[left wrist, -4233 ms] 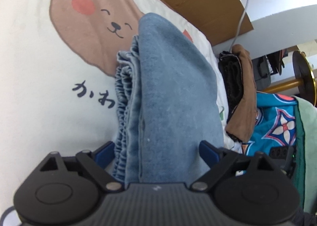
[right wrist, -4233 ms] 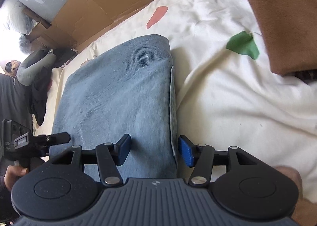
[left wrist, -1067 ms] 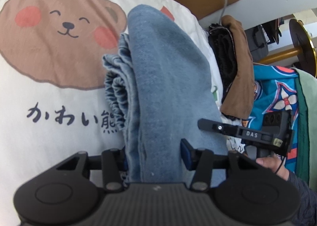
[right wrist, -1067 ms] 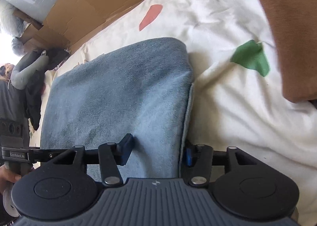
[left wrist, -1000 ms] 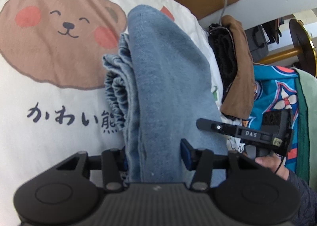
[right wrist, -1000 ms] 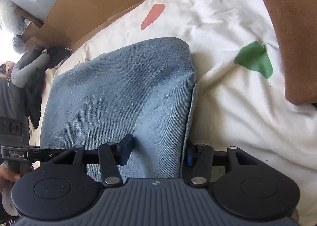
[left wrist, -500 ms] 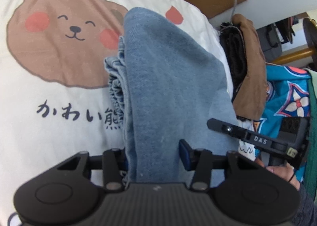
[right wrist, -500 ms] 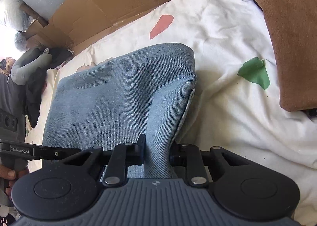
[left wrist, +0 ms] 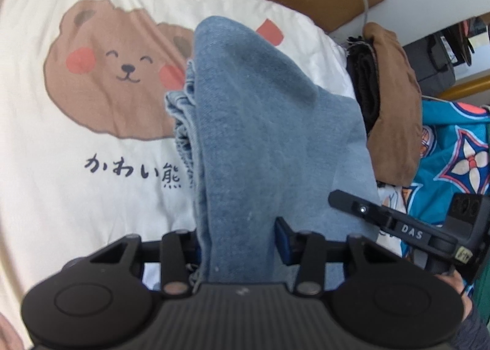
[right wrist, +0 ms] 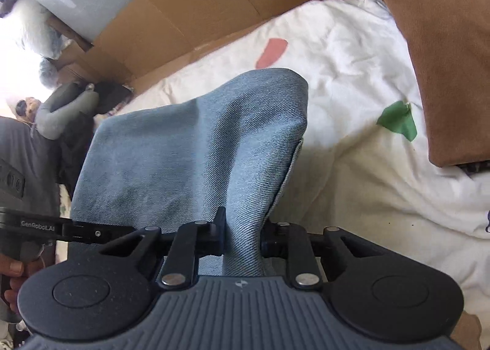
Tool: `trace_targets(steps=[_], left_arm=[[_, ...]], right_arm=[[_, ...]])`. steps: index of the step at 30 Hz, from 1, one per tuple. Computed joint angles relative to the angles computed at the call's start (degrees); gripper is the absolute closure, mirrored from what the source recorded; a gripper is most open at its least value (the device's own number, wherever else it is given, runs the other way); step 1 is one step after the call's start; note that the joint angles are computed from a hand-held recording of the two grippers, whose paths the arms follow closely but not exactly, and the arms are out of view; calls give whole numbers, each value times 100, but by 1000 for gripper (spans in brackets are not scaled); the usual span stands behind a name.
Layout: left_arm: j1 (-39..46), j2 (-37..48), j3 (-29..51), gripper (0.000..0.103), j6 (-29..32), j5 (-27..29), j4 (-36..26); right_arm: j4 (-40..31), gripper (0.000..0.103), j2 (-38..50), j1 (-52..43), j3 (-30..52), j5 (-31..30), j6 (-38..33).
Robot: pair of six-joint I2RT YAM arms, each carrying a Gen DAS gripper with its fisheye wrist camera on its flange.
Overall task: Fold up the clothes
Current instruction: 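Lift the folded jeans with both tools and carry them toward the brown pad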
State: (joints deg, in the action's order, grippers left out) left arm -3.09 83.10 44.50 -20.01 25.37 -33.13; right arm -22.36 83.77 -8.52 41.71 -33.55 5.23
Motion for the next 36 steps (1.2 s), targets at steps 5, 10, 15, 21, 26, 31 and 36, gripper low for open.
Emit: trace_targets(steps=[5, 10, 15, 21, 26, 31, 36], left_arm=[[-181, -328, 466, 59, -271, -92, -566], [-525, -551, 1069, 60, -864, -206, -984], [-828, -833, 1901, 60, -1114, -269, -1599], [-1053, -943, 3136, 60, -1147, -332, -2314], [-1268, -953, 4041, 60, -1302, -465, -2792], [-1570, -982, 4748, 60, -1492, -677, -3206], [-1899, -985, 5269, 60, -1649, -931, -3497]], right_arm=[[-700, 84, -377, -188, 408, -161, -73], [-1871, 84, -544, -394, 1365, -191, -263], [-3079, 84, -728, -517, 2600, -107, -416], [-4108, 84, -854, -689, 4050, -74, -380], [-4848, 84, -811, -711, 5239, 56, -241], [-5606, 84, -647, -866, 6354, -2, -349], [-6141, 84, -578, -1198, 6998, -277, -534]])
